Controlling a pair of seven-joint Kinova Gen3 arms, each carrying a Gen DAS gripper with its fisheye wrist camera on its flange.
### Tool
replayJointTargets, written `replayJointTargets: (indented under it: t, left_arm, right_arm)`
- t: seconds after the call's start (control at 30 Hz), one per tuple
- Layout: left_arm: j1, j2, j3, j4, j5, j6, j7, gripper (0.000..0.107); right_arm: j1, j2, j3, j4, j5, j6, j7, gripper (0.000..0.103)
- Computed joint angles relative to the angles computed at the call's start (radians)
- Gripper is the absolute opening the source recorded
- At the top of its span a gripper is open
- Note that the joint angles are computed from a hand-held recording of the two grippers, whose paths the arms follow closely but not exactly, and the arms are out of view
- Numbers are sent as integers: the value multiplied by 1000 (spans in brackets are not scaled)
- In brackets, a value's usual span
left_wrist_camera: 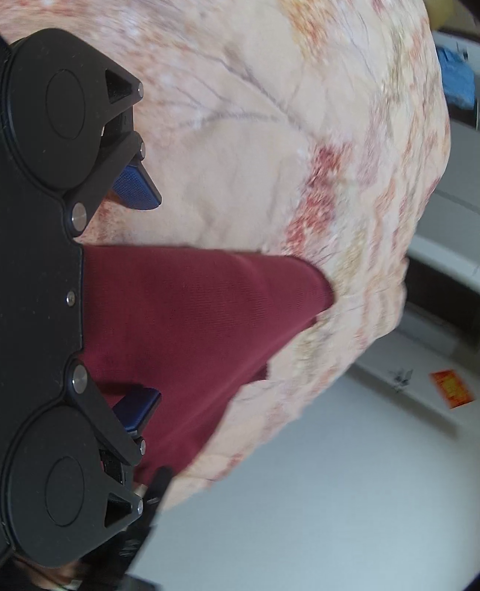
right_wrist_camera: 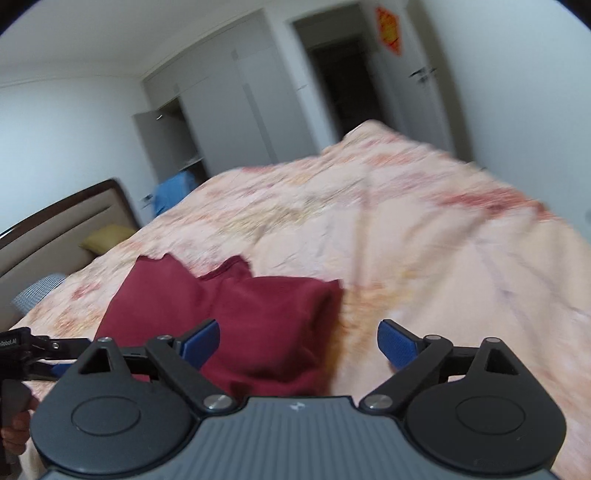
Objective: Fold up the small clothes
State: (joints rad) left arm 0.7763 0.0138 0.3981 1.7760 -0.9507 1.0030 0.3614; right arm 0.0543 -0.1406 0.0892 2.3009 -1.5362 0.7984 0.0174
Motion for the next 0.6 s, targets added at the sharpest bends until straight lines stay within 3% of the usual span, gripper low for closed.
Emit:
replayJointTargets:
  t: [0.17, 0.27, 0.3, 0.43, 0.6]
  left_arm:
    - [-49, -42, -24, 55, 47, -125, -60, 103]
    - [-89, -69, -9, 108, 33, -196, -9, 103]
    - [-100, -72, 0, 120, 23, -208, 12, 103]
    - [-118, -62, 33, 110, 9, -187, 40, 102]
    - [-93, -36, 34, 71, 14, -130, 35, 102]
  right_arm:
    - [-31, 114, -34, -99, 67, -13, -145, 89]
    - [-24, 137, -39, -103, 54, -4, -183, 81]
    - [-22, 133, -40, -88, 37, -5, -165, 73]
    - [-7, 127, -34, -30, -27, 20, -99, 54]
    - [-28, 75, -62, 28, -105, -64, -30, 45]
